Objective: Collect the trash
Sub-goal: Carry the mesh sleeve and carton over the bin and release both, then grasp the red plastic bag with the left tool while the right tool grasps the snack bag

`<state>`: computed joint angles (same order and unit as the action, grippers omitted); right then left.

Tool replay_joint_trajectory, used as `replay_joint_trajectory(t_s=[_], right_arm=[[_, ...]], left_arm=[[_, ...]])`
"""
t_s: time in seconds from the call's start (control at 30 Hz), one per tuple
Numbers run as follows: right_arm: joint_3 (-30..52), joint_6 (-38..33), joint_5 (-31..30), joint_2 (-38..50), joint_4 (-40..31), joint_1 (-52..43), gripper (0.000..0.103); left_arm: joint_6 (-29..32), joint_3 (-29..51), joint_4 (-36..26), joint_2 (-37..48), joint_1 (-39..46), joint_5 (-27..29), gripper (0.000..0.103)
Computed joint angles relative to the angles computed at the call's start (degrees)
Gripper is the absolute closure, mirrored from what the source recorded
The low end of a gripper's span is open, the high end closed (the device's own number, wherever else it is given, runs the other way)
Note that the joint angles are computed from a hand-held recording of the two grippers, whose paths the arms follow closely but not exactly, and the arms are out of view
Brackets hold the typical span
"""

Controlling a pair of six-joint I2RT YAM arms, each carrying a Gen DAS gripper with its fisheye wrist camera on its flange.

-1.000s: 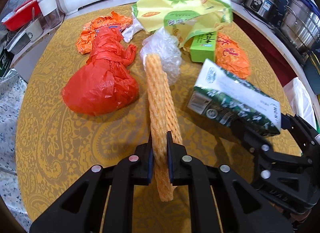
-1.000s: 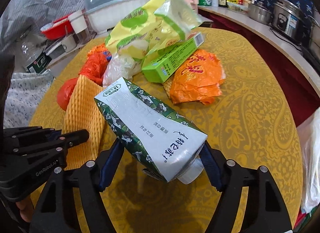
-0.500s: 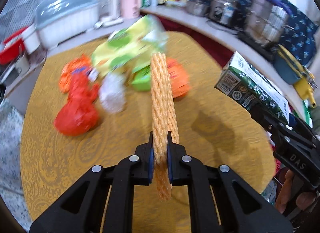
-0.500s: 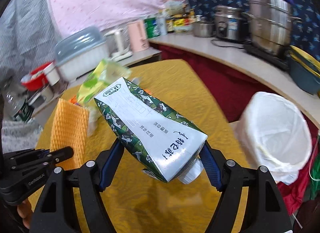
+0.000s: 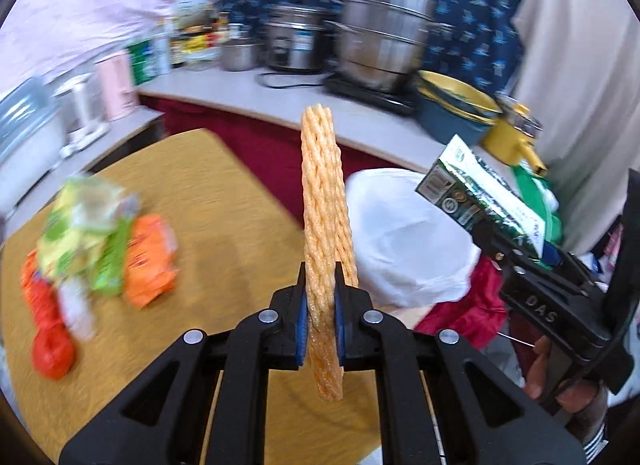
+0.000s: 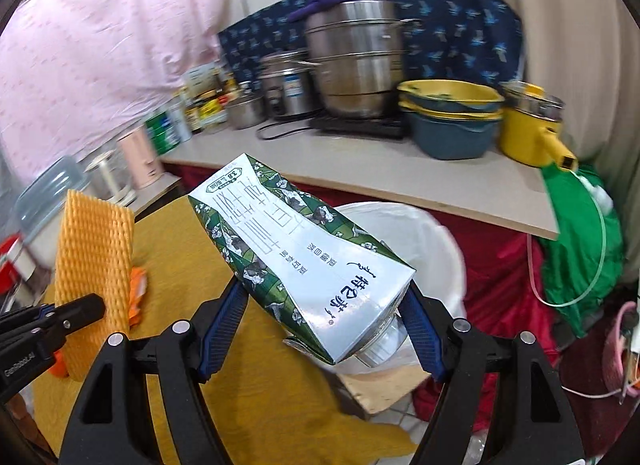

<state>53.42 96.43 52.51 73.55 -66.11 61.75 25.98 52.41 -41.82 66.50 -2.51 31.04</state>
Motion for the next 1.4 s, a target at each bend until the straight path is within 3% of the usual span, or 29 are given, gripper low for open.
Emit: replay_joint_trajectory(t_s=[0.07, 0.17, 0.5, 0.57, 0.63, 0.67, 0.83, 1.17, 1.4], right_arm=[[-2.7, 3.0, -0.3, -3.3, -2.8, -0.7, 0.032], [-6.9, 1.8, -1.3, -8.1, -2.3, -4.7, 0.032], [-17.5, -20.2, -7.9, -17.8, 16.1, -24.2, 0.031], [-18.9, -24.1, -9.8, -18.4, 20.4, -27.4, 0.031], [-19.7, -27.0, -11.2, -18.1, 24.2, -30.5, 0.028], [-19.6, -26.9, -11.2, -17.8, 24.6, -30.9, 0.024], [-18.8, -26.7, -10.0, -17.9, 25.8, -30.5, 0.02], [-11.5, -20.9, -5.3, -12.7, 20.9, -20.9, 0.019], [-3.5, -21.0, -2.7, -5.4, 21.2, -14.7, 0.018]], left_arm=[[-3.5, 0.7, 1.5, 1.7, -6.4, -1.7, 0.093], [-7.4, 1.1, 4.7, 4.3, -13.6, -3.5, 0.093], [-12.0, 6.7, 12.4, 20.3, -25.8, -8.2, 0.092], [-11.5, 7.8, 12.7, 22.8, -25.8, -7.5, 0.088], [-12.0, 8.2, 13.9, 24.4, -25.6, -7.3, 0.061], [-13.3, 7.6, 15.9, 24.5, -25.4, -7.9, 0.056], [-14.7, 7.9, 17.7, 24.8, -22.8, -8.2, 0.04], [-15.8, 7.8, 18.1, 20.2, -13.6, -8.6, 0.034], [-13.8, 7.0, 16.6, 15.8, -2.7, -7.6, 0.026]])
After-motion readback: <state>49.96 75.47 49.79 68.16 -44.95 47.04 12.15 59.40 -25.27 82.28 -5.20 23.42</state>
